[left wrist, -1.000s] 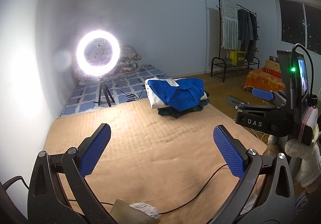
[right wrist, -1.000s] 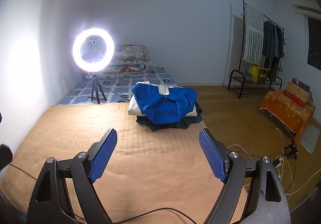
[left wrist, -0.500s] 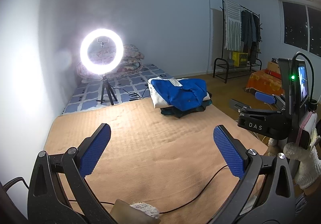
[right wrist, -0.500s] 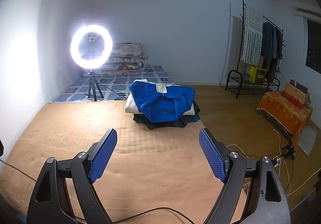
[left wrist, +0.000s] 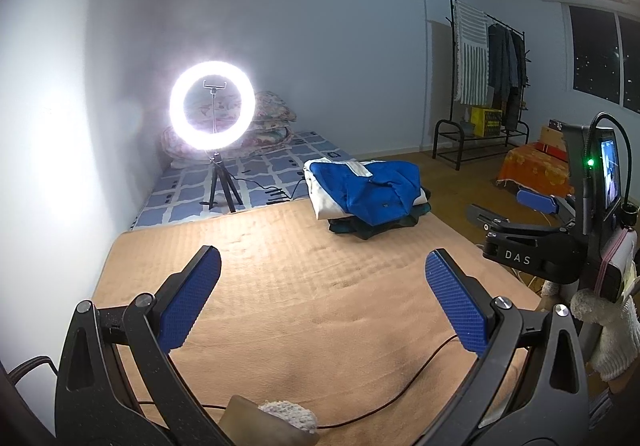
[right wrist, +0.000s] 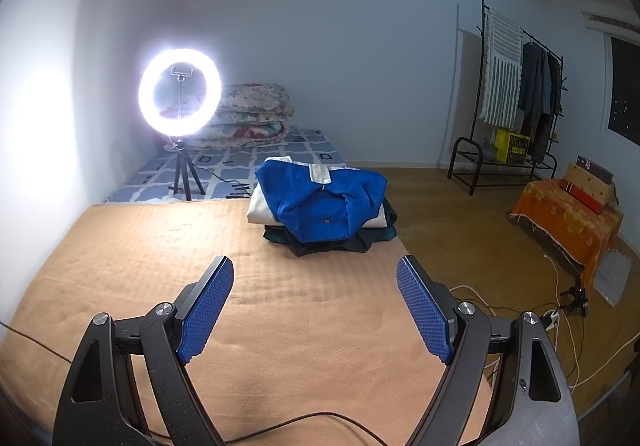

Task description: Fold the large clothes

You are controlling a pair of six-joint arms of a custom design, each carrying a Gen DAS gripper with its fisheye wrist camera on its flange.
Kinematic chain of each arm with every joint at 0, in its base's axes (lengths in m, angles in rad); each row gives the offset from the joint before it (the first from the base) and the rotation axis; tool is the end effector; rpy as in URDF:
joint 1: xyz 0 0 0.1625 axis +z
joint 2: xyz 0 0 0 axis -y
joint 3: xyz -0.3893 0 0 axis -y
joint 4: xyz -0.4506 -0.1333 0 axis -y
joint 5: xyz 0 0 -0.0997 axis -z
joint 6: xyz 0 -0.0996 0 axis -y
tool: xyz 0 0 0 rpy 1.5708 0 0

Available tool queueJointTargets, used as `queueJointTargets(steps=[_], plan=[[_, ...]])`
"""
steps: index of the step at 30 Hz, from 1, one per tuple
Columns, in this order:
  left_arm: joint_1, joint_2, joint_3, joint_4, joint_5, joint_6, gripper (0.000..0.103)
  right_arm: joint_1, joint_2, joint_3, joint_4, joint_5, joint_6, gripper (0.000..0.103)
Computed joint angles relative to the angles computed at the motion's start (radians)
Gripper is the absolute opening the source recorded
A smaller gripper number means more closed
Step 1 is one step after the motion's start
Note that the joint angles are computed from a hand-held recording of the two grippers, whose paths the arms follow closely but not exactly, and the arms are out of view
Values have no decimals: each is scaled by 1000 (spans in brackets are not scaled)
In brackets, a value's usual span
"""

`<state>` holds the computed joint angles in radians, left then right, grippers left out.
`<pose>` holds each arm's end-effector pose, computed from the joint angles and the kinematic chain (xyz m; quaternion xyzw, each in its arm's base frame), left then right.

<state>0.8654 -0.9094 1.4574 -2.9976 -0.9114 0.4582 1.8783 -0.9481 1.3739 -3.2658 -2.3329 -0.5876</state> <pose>-0.3370 -0.6954 0.2615 0.3555 0.7911 -0.4355 0.2411 0.2842 -0.6818 0.3664 0.1247 -0.7693 0.5031 0.3734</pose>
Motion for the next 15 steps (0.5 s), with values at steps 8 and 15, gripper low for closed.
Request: queueJointTargets(steps=[8, 15], plan=[[-8, -2, 12, -32, 16, 20, 103, -2, -5, 4, 14, 8, 7, 84], [-8, -5, 14, -34, 14, 18, 103, -2, -2, 2, 23, 8, 3, 84]])
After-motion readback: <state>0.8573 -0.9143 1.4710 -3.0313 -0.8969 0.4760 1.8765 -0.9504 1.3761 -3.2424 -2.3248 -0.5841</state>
